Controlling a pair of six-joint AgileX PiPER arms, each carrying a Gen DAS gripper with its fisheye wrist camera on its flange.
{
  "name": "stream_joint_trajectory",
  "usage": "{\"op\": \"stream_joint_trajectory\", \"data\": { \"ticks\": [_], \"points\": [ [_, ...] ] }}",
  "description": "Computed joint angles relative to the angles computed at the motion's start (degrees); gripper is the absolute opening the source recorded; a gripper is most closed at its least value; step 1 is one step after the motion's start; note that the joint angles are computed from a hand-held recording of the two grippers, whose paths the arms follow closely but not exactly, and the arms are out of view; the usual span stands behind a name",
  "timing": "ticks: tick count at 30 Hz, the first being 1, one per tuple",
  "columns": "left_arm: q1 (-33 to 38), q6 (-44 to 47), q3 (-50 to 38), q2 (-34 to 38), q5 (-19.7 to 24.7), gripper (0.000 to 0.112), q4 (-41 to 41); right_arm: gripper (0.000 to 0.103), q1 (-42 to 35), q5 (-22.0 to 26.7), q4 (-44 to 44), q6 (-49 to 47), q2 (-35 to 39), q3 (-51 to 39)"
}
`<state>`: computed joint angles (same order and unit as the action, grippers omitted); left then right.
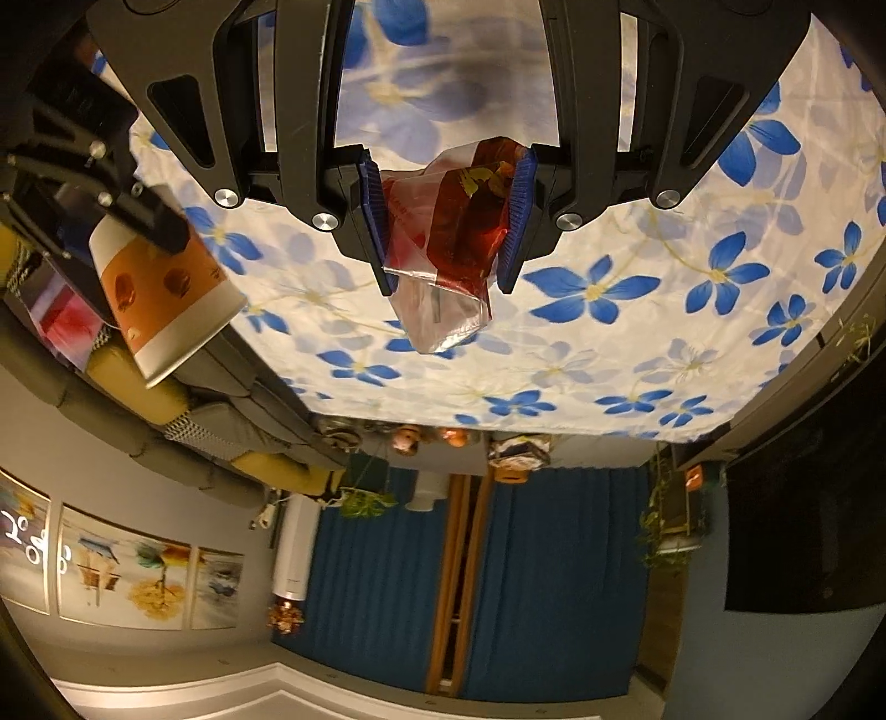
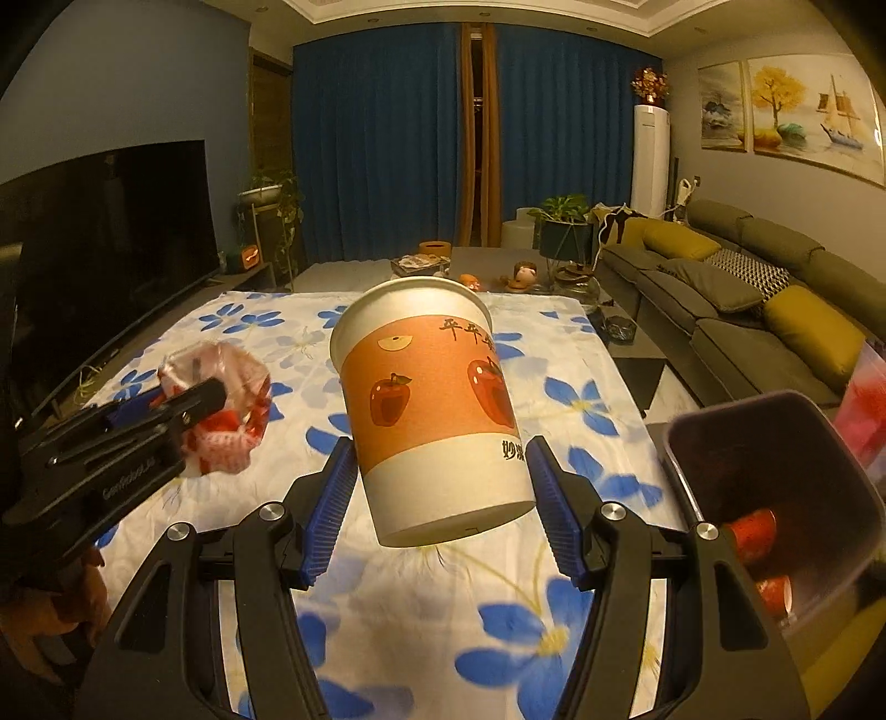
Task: Collect trash
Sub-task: 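Carry the snack bag and white cup with both tools over the gray bin, then open both tools to drop the snack bag and white cup into the bin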
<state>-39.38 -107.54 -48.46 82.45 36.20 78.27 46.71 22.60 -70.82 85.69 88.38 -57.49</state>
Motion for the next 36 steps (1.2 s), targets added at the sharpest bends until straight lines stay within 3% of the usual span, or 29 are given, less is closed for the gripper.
{"op": "stream_joint_trajectory", "data": {
  "ticks": [8,17,26,36],
  "points": [
    [-7.25,3.51,-6.65,3.44,4.40,0.036,-2.18,0.061,-2.86,1.20,-3.16,3.58,-6.45,5.77],
    [-11.92,8.82,-18.48,12.00,4.65,0.036,-4.22,0.062,-11.06,1.23,-4.08,4.01,-13.73,11.07],
    [-14.06,19.10,-37.20,25.14,1.33,0.036,-8.53,0.062,-26.15,-1.32,-4.92,3.09,-18.60,15.51],
    [-13.85,35.76,-58.73,40.10,-4.49,0.036,-21.68,0.056,-36.27,-5.89,-8.21,3.72,-14.80,14.83]
  ]
}}
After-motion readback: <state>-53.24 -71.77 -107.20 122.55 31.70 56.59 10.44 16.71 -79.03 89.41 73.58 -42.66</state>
